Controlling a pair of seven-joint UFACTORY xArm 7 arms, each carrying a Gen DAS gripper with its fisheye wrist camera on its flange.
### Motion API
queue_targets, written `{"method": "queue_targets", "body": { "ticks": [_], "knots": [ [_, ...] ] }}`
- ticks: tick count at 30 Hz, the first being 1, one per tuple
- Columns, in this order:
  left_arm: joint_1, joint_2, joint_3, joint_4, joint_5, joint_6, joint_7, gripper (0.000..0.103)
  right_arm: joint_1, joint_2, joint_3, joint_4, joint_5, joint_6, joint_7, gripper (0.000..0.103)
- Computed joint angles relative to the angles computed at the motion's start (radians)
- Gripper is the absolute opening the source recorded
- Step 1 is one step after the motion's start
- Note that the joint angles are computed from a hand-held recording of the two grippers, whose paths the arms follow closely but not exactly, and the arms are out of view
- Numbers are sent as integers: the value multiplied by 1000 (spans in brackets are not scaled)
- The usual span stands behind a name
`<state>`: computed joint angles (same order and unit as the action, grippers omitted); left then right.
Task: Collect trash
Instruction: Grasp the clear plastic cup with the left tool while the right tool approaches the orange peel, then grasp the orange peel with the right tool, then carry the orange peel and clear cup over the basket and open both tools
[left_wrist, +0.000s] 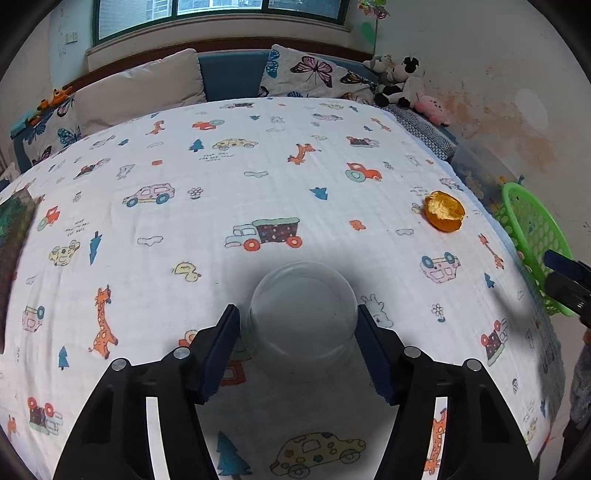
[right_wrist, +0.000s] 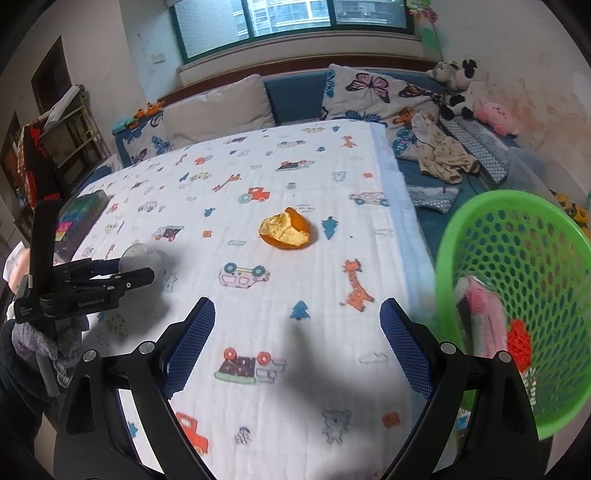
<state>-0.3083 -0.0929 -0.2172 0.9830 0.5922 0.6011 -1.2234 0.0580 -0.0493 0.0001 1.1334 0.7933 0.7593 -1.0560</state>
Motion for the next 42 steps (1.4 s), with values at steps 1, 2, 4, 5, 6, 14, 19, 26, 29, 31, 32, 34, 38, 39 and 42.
{"method": "queue_targets", "body": {
  "ticks": [1,2,4,5,6,14,19,26,29,31,32,34,38,39,42],
  "knots": [
    [0,0,-1,0,3,1,-2,61,4,10,5,7,-5,-2,1,90],
    [0,-3,-1,-1,4,1,-4,61,6,21,9,15,-8,-3,2,90],
    [2,-12,1,-9,1,-10,-7,61,11,42,18,29,-20,-15,5,90],
    [3,-18,-1,-11,4,-11,-11,61,12,57,24,41,-32,-19,11,90],
    [4,-22,-3,-11,5,-8,-12,55,12,68,28,50,-39,-22,15,90],
    [21,-64,-16,-32,-9,-12,-1,56,12,179,75,144,-111,-55,60,86],
    [30,-81,-25,-40,-18,-11,-1,56,5,251,102,216,-150,-49,102,80],
    [41,-104,-37,-51,-33,-9,5,56,3,306,135,272,-189,-62,124,77],
    [44,-106,-40,-51,-36,-10,7,56,5,322,142,287,-207,-67,136,71],
    [46,-106,-42,-50,-40,-12,8,56,6,330,146,294,-219,-61,144,68],
    [46,-105,-43,-49,-40,-11,7,56,9,331,146,291,-229,-73,147,67],
    [45,-102,-46,-45,-42,-9,7,56,12,328,150,278,-243,-104,139,63],
    [44,-99,-47,-42,-42,-7,1,56,6,318,158,263,-239,-117,127,50],
    [43,-99,-46,-43,-42,-9,-1,56,4,317,158,264,-235,-113,127,49],
    [42,-99,-48,-40,-40,-13,-4,56,-4,308,158,260,-216,-102,123,44]
  ]
}}
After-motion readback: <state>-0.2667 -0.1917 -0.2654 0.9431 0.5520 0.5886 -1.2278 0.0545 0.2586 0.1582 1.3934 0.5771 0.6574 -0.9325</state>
